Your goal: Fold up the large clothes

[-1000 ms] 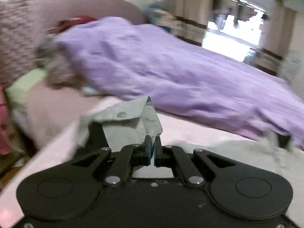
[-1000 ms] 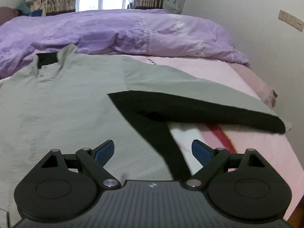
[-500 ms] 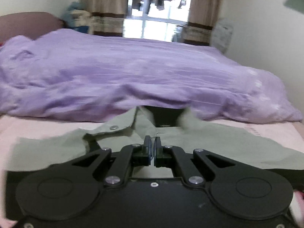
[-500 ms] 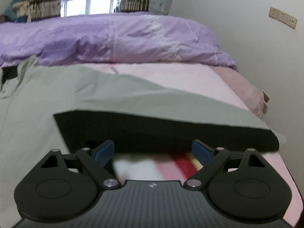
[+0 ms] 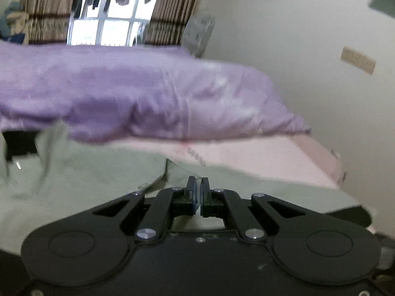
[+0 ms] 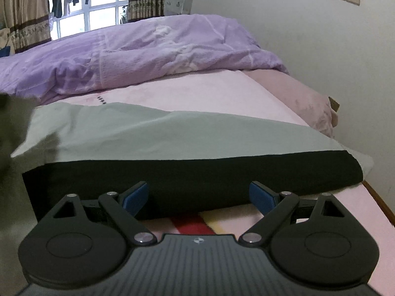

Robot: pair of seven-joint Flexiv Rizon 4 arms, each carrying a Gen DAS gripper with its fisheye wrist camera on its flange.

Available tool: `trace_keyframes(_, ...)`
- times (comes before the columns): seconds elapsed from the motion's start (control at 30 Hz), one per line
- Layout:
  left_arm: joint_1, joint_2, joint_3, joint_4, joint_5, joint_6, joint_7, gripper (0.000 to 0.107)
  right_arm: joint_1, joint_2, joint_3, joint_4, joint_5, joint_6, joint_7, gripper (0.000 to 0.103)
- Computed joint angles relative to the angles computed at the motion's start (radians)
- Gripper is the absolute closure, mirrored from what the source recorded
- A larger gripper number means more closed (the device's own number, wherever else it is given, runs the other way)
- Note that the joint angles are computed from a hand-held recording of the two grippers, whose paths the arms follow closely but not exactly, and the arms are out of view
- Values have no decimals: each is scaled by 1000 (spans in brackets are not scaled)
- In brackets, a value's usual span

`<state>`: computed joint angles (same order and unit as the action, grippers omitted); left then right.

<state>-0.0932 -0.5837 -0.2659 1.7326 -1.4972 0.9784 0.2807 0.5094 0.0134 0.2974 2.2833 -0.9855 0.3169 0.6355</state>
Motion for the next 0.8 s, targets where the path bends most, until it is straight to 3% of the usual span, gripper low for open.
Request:
trace_keyframes(0.2, -13, -129, 6, -43, 209, 62, -143, 103, -9, -5, -7, 7, 8, 32, -8, 0)
trace_keyframes(0.3, 28, -118, -47, 0, 161, 101, -36, 98, -8, -12, -7, 2, 14, 27, -17, 0)
trace_keyframes(0.47, 58, -99, -66, 1, 210, 71, -84, 89, -6, -16, -9, -1, 13, 30, -15, 0)
trace_keyframes(0.53, 83, -63, -88, 15, 148, 33, -39, 72, -6, -12, -8, 4, 12, 33, -13, 0)
trace_keyframes(0.6, 95, -32, -90, 32, 76, -12, 31, 30, -7, -13, -8, 4, 12, 36, -8, 0)
trace_keyframes(0.7, 72, -31, -67, 30, 15, -21, 106, 28, -8, -13, -9, 6, 16, 40, -4, 0)
trace_keyframes(0.8, -4, -88, -28, -11, 15, 110, 86, 27, -9, -12, -9, 7, 24, 42, -9, 0)
